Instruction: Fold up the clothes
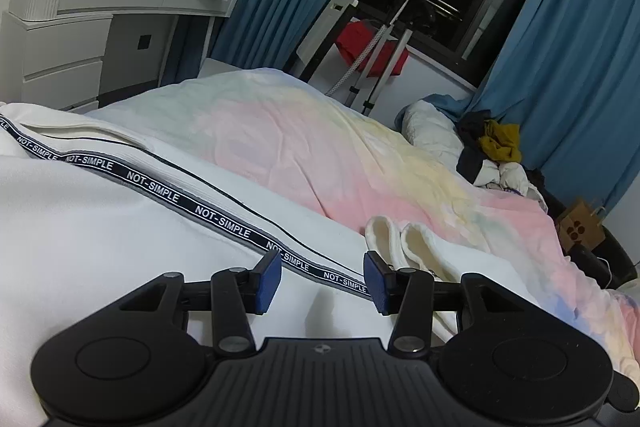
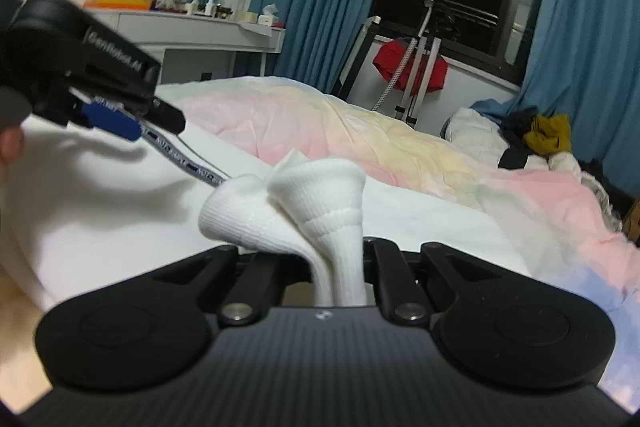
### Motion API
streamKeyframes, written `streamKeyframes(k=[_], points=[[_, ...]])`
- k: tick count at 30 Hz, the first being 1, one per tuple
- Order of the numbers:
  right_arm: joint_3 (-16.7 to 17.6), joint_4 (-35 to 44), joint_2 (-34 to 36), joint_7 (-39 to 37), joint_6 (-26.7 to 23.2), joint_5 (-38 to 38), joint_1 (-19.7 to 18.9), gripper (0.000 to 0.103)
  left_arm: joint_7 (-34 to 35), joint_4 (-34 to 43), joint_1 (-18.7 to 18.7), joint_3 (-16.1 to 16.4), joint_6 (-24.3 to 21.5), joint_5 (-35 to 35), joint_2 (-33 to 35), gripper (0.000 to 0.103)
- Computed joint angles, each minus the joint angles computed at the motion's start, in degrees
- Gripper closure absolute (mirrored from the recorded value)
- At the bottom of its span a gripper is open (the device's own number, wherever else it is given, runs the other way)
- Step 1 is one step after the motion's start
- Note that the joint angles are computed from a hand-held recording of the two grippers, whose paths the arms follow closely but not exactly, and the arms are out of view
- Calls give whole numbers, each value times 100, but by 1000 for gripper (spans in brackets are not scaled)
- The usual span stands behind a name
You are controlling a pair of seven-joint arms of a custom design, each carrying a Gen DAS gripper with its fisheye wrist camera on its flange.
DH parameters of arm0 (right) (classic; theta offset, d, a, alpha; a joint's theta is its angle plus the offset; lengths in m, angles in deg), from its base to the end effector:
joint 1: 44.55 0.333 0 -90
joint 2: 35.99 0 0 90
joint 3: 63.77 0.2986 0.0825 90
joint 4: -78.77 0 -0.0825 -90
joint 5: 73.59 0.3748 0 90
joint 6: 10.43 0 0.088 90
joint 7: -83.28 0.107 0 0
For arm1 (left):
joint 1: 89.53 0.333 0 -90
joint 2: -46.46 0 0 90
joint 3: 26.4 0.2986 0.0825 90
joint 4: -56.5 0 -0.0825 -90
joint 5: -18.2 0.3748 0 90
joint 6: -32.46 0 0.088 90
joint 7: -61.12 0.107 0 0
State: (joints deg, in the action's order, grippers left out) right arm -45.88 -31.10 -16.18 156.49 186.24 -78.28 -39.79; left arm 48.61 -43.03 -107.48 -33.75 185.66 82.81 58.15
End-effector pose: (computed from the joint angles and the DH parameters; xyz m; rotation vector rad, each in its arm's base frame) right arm 0.6062 0.2366 0.4594 -1.8697 0.8755 -0.8855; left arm 0.5796 -0.2972 0.5148 -2.0257 1.1883 -1.1237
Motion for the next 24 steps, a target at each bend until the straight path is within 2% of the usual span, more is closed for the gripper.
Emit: streamKeyframes(k=[3, 5, 6, 7, 9, 13, 18, 20, 22, 24], points=[[-191, 167, 153, -15, 101, 221, 256, 92, -164, 29, -29, 30, -73, 156, -8, 55], [-709, 25, 139, -207, 697, 725, 839, 93, -340, 56, -100, 35, -380, 377, -58, 55], [-875, -6, 154, -293, 992, 975, 1052, 93, -399, 47, -115, 25, -500, 470, -106, 55], [-901, 39, 181, -257, 1149, 1084, 1106, 93, -463, 34, -120, 10, -605, 563, -153, 55], [-806, 141, 211, -20, 1202, 985, 1018, 93, -652, -15, -88, -19, -656, 748, -236, 54], [-599, 211, 305, 159, 743, 350, 791, 92, -611, -61, 25, -106, -535, 632, -241, 54], [-588, 179, 332, 216, 919, 340, 790, 92, -655, -162, 70, -130, -482, 614, -326, 54], [-328, 230, 340, 629, 913, 40, 477, 92, -758, -136, 46, -137, -585, 810, -326, 54], [90, 334, 429, 1241, 683, -487, -9, 92, -685, -65, -4, -171, -846, 925, -284, 54], [311, 425, 546, 1456, 379, -836, -229, 92, -577, -7, -36, -194, -997, 937, -236, 54]])
